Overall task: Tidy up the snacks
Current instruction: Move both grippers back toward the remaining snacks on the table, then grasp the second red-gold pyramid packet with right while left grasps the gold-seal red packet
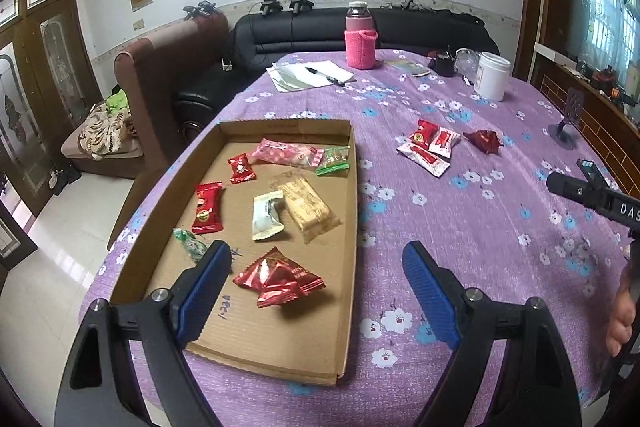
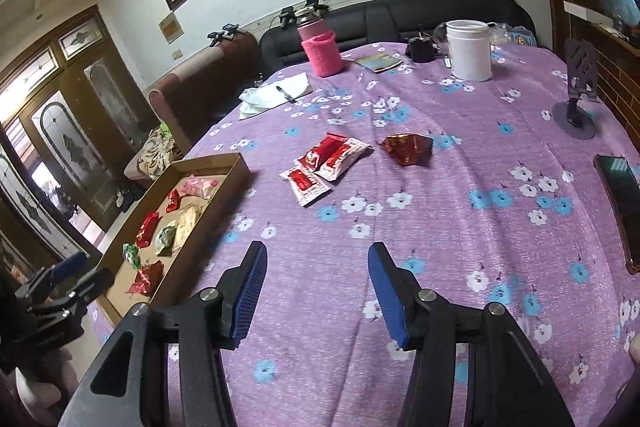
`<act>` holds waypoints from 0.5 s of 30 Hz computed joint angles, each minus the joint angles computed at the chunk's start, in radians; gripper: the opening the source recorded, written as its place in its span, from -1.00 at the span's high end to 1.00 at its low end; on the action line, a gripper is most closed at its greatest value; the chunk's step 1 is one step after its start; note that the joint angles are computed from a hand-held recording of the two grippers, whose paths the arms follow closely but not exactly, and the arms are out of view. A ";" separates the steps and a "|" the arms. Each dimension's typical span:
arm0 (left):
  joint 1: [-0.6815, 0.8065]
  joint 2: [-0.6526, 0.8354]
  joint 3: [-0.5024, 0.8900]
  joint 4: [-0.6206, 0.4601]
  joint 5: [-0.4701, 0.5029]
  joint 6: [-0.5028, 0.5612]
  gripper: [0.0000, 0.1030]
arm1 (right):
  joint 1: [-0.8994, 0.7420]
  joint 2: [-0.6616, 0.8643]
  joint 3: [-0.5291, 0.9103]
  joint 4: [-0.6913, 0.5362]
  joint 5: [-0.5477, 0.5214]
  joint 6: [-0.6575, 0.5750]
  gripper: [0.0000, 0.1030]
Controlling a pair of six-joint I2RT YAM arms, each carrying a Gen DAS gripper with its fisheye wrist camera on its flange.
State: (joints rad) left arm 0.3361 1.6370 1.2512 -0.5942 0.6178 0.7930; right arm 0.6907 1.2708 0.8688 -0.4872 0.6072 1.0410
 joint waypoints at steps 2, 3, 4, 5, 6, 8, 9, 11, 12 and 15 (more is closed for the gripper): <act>-0.008 0.001 -0.004 0.002 -0.008 0.002 -0.69 | -0.009 -0.013 -0.010 -0.003 -0.001 0.000 -0.10; -0.014 0.003 -0.006 0.003 -0.013 0.001 -0.69 | -0.012 -0.018 -0.015 -0.003 -0.002 -0.001 -0.10; -0.020 0.004 -0.008 0.004 -0.017 0.001 -0.69 | -0.019 -0.025 -0.022 -0.002 -0.005 -0.002 -0.10; -0.025 0.005 -0.010 0.004 -0.022 0.000 -0.69 | -0.025 -0.030 -0.028 0.000 -0.009 -0.004 -0.10; -0.029 0.006 -0.012 0.004 -0.026 0.000 -0.69 | -0.033 -0.035 -0.033 0.001 -0.012 -0.005 -0.10; -0.037 0.012 -0.010 -0.004 -0.028 0.001 -0.69 | -0.043 -0.042 -0.040 0.002 -0.018 -0.008 -0.10; -0.039 0.015 -0.008 -0.007 -0.027 0.004 -0.69 | -0.050 -0.046 -0.045 0.003 -0.023 -0.010 -0.10; -0.046 0.024 0.004 -0.032 -0.024 0.013 -0.69 | -0.064 -0.051 -0.051 0.004 -0.031 -0.016 -0.10; -0.050 0.033 0.022 -0.060 -0.017 0.022 -0.69 | -0.074 -0.057 -0.056 0.007 -0.039 -0.019 -0.10; -0.060 0.087 0.141 -0.200 0.034 0.040 -0.69 | -0.112 -0.071 -0.060 0.002 -0.060 -0.043 -0.10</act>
